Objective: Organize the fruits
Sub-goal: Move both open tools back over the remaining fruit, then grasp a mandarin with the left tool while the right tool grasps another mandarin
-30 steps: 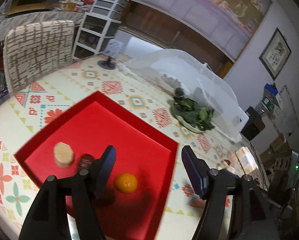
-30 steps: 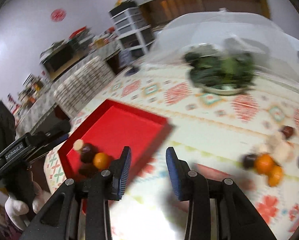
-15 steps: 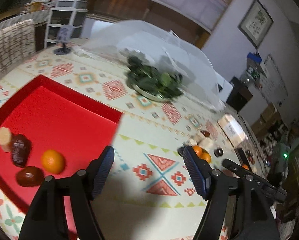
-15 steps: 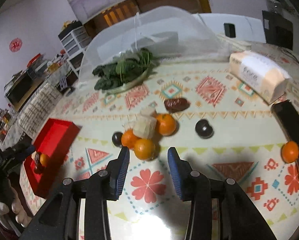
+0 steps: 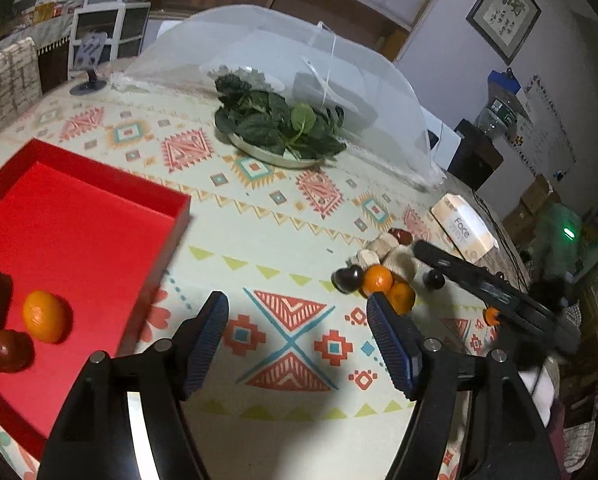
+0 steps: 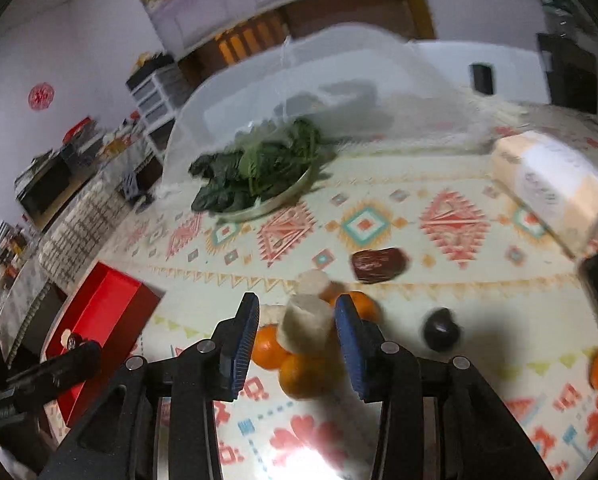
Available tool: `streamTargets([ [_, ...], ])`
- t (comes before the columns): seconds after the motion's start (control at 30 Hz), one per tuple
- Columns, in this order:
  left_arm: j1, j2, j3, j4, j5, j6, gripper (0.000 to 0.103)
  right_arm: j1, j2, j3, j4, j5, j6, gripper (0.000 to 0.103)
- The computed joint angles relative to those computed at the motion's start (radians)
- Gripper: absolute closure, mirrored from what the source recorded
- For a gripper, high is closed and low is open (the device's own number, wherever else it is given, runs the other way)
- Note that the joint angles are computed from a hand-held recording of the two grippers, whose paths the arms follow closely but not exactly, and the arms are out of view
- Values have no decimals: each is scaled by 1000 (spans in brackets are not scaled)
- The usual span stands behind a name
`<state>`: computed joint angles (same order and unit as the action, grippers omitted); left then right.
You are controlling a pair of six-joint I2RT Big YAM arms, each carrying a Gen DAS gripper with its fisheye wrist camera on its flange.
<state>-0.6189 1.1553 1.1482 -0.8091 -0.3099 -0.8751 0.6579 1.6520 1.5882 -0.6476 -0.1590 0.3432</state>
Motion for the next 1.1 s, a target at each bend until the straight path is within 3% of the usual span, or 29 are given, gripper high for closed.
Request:
streamTargets([
  [0.1,2,-4,-11,-7,-4,-2,32,4,46,46,-45,-37,-24,58],
  [0.17,11,-15,-25,-9,-10,-12,32,1,43,38,-51,-130,-38,58],
  [0.33,27,-23,-46,-1,3,-27,32,24,27,18,-98,-269,-109,58],
  [0.5,24,-20,-63,13,3,-9,32,37,-39,-54,-60,-178,-110,58],
  [0.57,26,-13,-65,16,9,-8,32,42,-47,-64,-75,-100,-138,58],
  [0.77,21,39,-25,9,13,32,32,68,-25,-63,-98,20,-159,58],
  [0.87,20,78,11,-1,15,64,32,76,-9,-57,-94,43,-154,58],
  [0.97,24,125,49,-8,19,99,32,75,-7,-67,-75,37,-134,67],
  [1.1,31,184,97,-15,40,147,32,69,-28,-97,-50,23,-118,67],
])
